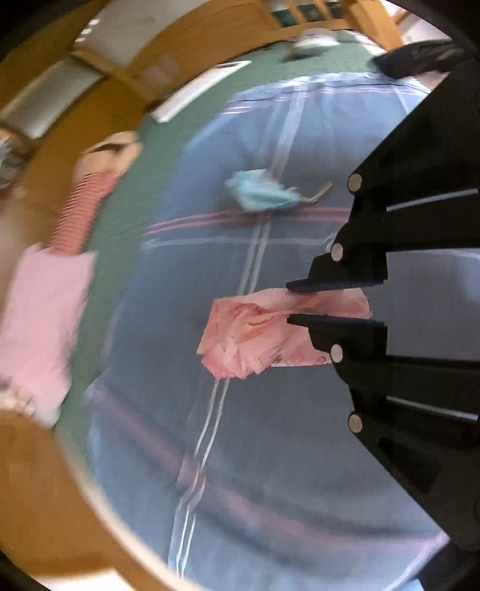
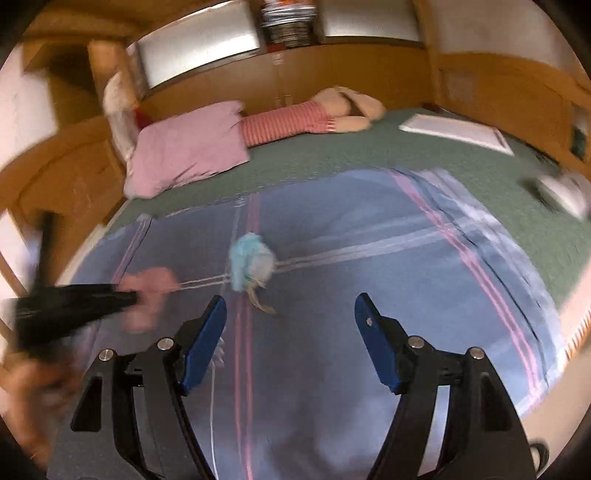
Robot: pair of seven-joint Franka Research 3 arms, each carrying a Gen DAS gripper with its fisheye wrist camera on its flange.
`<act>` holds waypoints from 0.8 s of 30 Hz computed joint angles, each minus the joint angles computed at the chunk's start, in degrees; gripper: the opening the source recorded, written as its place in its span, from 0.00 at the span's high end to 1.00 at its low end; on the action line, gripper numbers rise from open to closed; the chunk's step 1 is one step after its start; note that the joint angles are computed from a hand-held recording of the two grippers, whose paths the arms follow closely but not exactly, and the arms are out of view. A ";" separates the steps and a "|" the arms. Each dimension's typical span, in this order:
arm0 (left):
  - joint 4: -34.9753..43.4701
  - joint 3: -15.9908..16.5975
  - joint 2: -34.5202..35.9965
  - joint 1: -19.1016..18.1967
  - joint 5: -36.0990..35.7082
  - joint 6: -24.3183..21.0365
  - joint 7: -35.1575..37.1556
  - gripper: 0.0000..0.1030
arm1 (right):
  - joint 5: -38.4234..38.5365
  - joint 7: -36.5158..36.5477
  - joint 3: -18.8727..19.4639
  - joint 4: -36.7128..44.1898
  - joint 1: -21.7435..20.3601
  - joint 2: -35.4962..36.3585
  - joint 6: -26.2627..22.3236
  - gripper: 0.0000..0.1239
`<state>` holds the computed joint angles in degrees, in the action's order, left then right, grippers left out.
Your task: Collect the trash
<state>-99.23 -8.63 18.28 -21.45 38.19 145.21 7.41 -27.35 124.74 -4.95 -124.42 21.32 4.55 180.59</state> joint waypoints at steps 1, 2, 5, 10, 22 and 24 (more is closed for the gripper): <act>-3.43 0.91 -2.96 -0.60 2.26 0.66 -3.37 0.87 | -7.88 5.79 -3.48 4.20 3.89 3.41 -1.45 0.41; -6.72 1.45 -5.83 -0.94 4.86 0.33 -6.84 0.87 | -11.74 8.65 -5.12 6.49 5.79 5.26 -2.28 0.40; -12.33 0.60 -10.27 -0.53 9.86 -3.77 -15.20 0.87 | -11.39 6.79 -4.26 17.17 7.66 14.88 -7.86 0.40; -11.40 -1.77 -7.64 2.42 5.45 -3.46 -12.58 0.87 | -7.42 -2.22 -4.85 28.10 11.07 24.63 -15.23 0.46; -14.10 -1.62 -10.07 3.14 10.51 -3.81 -17.51 0.87 | 18.42 -20.32 5.28 19.41 2.57 16.99 -13.82 0.97; -14.46 -1.73 -10.33 3.50 11.04 -3.43 -18.02 0.87 | 27.86 -28.88 11.58 12.73 -3.09 11.14 -10.11 0.97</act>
<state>-113.69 -10.36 7.95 -17.95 49.23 141.78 -10.61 0.51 95.86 6.62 -111.69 18.23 15.69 170.47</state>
